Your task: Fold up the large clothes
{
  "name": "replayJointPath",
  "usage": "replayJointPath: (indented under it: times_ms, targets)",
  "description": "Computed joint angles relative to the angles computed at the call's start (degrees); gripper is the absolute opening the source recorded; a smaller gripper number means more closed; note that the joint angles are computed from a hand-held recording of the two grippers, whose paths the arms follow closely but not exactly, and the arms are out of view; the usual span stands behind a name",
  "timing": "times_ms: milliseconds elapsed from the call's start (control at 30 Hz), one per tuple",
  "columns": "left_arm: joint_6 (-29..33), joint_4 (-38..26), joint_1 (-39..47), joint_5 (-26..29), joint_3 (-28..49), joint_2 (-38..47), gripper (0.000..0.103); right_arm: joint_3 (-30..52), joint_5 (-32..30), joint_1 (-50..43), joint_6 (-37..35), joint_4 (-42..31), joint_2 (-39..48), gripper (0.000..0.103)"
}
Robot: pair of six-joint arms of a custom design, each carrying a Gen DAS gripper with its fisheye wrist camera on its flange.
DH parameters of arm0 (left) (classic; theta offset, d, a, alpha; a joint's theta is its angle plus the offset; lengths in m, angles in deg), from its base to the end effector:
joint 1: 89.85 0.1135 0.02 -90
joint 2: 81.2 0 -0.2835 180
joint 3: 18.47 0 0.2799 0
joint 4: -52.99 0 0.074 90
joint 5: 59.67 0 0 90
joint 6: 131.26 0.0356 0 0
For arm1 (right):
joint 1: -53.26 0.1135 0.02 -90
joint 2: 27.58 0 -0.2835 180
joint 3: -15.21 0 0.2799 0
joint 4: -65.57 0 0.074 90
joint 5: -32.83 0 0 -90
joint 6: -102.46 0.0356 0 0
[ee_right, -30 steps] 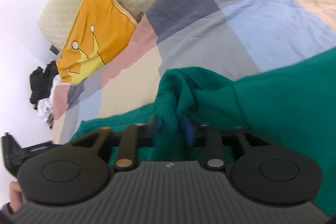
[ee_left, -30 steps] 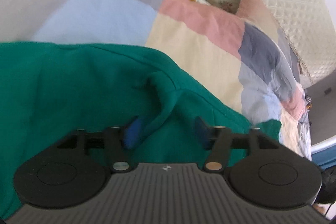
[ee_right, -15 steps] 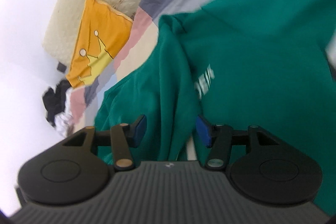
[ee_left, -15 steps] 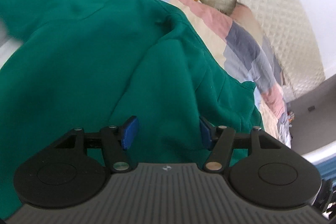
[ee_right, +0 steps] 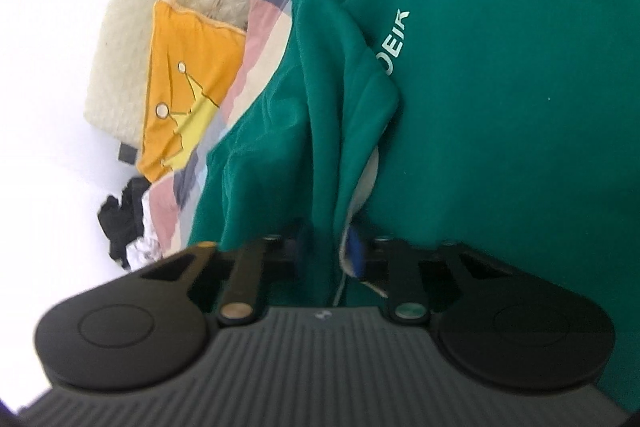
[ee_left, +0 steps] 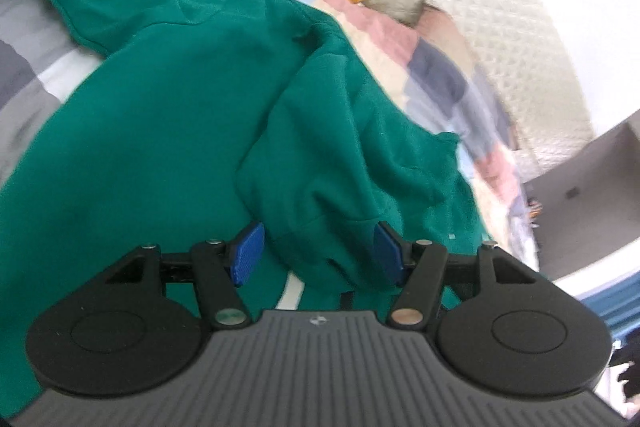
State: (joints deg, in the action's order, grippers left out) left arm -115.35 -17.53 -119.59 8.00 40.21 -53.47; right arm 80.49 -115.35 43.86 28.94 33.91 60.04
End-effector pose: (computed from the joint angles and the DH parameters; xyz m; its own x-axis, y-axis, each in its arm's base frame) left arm 0.0862 -0.0337 0.3212 -0.3484 -0.8255 -0.4441 -0.4759 0.5639 -0.6750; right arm 0.3223 -0.0227 0.2153 -0.8807 0.2974 -0.3686 -0.1635 0.5395 0.8259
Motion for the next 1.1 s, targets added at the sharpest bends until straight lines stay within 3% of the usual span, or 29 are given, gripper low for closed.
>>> replayJointPath:
  times_ms: [100, 400, 667, 733, 867, 933, 1000, 1100]
  targets:
    - [3.4, 1.5, 2.7, 2.3, -0.3, 0.2, 0.066, 0.5, -0.5, -1.1, -2.8, -0.9, -1.6, 0.012]
    - [-0.9, 2.8, -9.8, -5.1, -1.3, 1.1, 0.066, 6.5, 4.7, -6.5, -18.8, -11.7, -5.5, 0.011]
    - [-2.1, 1.2, -9.8, -4.8, -0.6, 2.8, 0.066, 5.8, 14.2, -4.5, -24.2, -12.2, -2.0, 0.011]
    - [-1.3, 1.2, -8.6, -4.0, -0.6, 3.5, 0.066, 6.3, 13.1, -5.0, -24.3, -12.6, -1.1, 0.012]
    - [3.0, 2.4, -5.4, -3.2, -0.2, 5.5, 0.066, 7.0, 12.0, -5.9, -28.3, -13.9, -2.6, 0.024]
    - [5.3, 4.2, -6.0, -4.8, 0.0, 6.7, 0.066, 6.0, 11.5, -6.9, -32.8, -14.0, -5.3, 0.043]
    - [7.6, 4.6, -6.9, -6.6, 1.0, 9.2, 0.066, 4.7, 9.0, -8.5, -36.0, -12.9, -7.8, 0.051]
    - [11.7, 6.1, -10.4, -12.2, 2.5, 12.1, 0.066, 3.2, 4.0, -10.1, -38.2, -10.2, -9.9, 0.053]
